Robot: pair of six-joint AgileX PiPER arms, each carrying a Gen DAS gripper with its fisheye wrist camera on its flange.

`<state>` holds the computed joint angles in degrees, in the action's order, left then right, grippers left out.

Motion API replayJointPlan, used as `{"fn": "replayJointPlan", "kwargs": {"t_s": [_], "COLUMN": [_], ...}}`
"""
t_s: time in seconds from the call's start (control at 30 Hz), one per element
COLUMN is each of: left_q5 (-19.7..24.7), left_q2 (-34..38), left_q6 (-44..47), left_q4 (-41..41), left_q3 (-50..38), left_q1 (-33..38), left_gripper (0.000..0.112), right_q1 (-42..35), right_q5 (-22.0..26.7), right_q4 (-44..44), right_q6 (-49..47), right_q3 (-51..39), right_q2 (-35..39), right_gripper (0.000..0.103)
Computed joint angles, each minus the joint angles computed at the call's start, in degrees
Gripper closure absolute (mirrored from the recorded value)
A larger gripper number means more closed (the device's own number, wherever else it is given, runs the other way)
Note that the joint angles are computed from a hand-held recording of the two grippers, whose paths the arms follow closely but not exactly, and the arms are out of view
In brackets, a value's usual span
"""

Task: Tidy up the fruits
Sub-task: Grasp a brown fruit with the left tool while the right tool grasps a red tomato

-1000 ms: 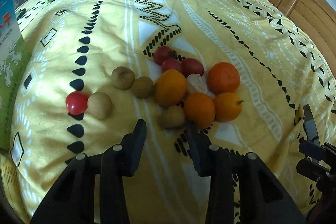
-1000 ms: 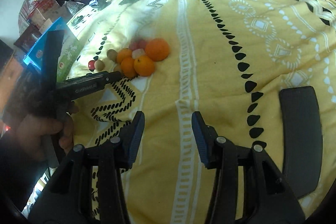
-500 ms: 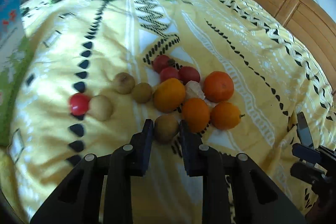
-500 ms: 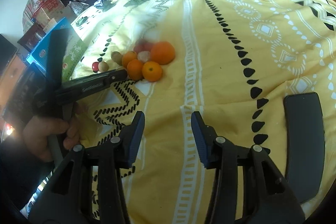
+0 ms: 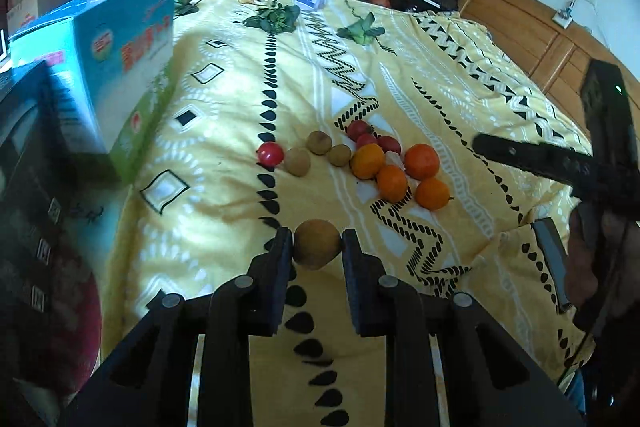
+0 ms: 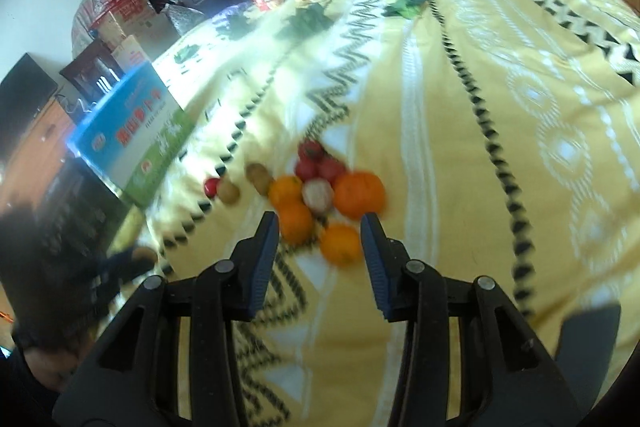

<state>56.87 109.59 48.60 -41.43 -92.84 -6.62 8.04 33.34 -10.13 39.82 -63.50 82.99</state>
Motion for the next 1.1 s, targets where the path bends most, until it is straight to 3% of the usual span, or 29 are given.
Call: {"fn": "replayJointPlan", "kwargs": {"t_s": [0.3,0.5,0.67,0.77,0.93,1.1], "left_q5": [0.51,1.14,1.62,1.53,2.24,2.87], "left_q2": [-0.71,0.28,0.83,1.27,2.06,2.43], "left_q6": [0.29,-0.23,-0.28,-0.42,-1.49,-1.87], "left_q4": [-1.82,-1.6,-2.13,-2.46,-2.15,-2.04], "left_q3": [0.64,0.0,-0.59,-1.2,-2.74,-3.43], "left_q1": [3.48,4.47,5.71,5.8,6.13,6.34], "left_gripper": [0.087,0.087,0.087,0.087,0.087,0.087], "right_q1": [5.7,7.08,8.25,9.83,10.76,8.56], "right_q5": [-1.25,2.67,3.02,2.14,10.18,13.19], "right_q4": [7.32,5.83,-0.89,-2.54,-2.08,0.02], "right_q6": [-10.7,-11.34,-4.66,-7.1,-17.61,-20.27], "right_q3": [-13.48,-24.2,-25.65,-27.79,-40.2,-45.03], "right_q2": [16.2,28.27,29.14,29.72,38.24,41.69], "right_gripper": [0.06,0.059,0.06,0.059,0.059,0.06]}}
